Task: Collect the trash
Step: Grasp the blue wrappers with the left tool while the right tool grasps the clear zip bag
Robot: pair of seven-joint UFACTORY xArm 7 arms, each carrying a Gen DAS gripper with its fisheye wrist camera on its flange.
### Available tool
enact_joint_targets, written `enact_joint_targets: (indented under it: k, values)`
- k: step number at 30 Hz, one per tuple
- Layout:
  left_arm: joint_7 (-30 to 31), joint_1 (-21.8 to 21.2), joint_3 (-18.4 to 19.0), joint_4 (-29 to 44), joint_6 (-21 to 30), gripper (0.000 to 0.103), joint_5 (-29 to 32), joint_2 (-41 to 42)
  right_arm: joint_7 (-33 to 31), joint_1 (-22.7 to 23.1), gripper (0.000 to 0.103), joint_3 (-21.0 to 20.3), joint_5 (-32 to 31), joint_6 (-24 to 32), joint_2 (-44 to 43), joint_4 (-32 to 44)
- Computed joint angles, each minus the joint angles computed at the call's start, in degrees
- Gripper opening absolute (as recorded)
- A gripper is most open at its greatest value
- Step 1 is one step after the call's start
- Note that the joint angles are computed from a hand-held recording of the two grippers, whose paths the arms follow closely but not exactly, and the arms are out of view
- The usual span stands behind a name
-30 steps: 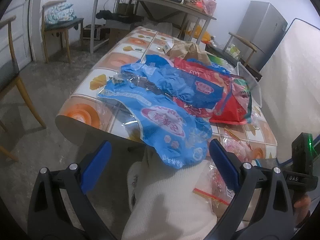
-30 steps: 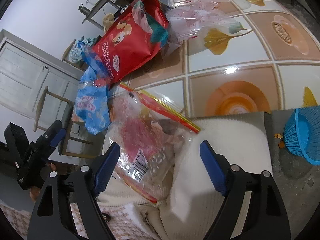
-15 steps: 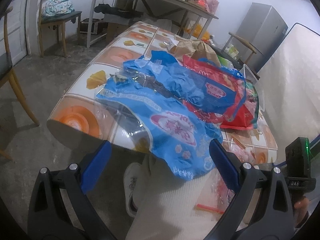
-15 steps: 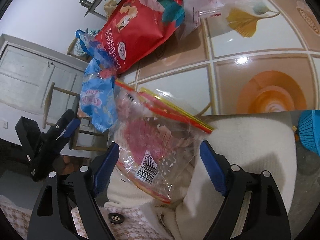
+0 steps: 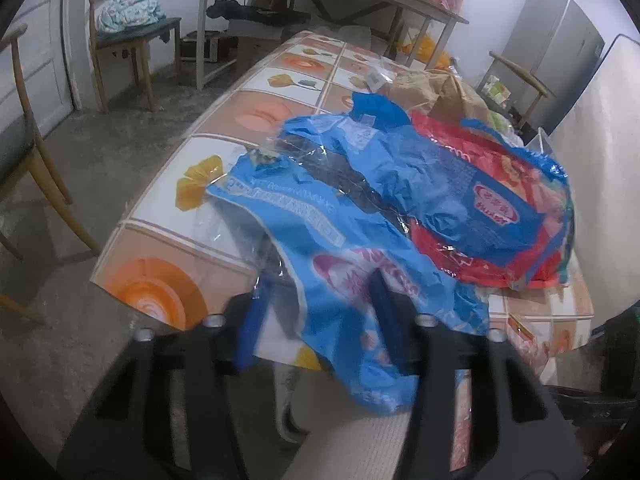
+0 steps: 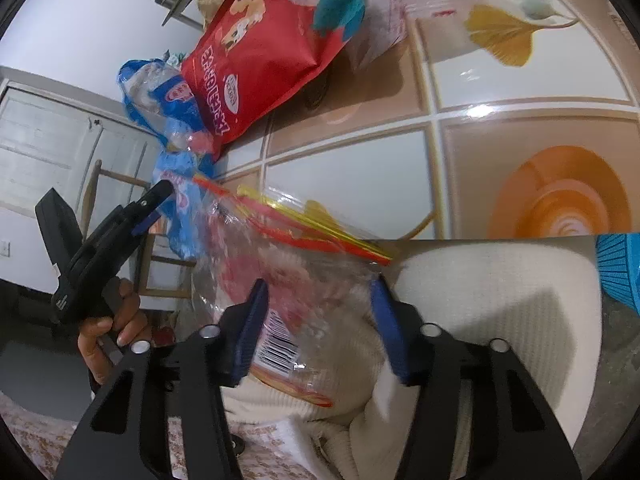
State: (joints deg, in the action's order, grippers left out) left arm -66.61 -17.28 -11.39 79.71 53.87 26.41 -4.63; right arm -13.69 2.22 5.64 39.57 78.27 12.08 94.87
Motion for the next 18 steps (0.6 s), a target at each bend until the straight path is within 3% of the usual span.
enact_joint_targets:
  k: [3, 6, 12, 14, 18]
  values:
    - [0.41, -0.2, -0.12, 1.04, 1.61, 0.017, 0.58, 0.77, -0.13, -0.34, 0.037, 0.23, 1.15, 1.75, 1.13, 0.91]
    - [0.36, -0.5, -0.15, 1.18, 2.36, 0.003, 1.11, 0.82, -0.39, -0.88, 0.034, 0.28, 2.56, 2.42, 1.18, 0.74]
    - [-1.96, -0.56, -0.53, -0.78, 1.21, 0.0, 2.11, -1.65, -3.79, -2.55, 0.027, 0.12, 6.71, 3.09, 0.13, -0.08]
    - [-3.1, -0.35, -1.21, -1.4, 1.01, 0.0, 3.54, -2.86, -5.77, -2.92, 0.017, -0.1, 7.79, 3.18, -0.49, -0.15]
    - [-5.14, 0.08, -2.88, -1.49, 2.0, 0.0, 6.18, -5.23, -8.85, -3.53, 0.011, -0.63, 9.76, 3.38, -1.55, -0.59]
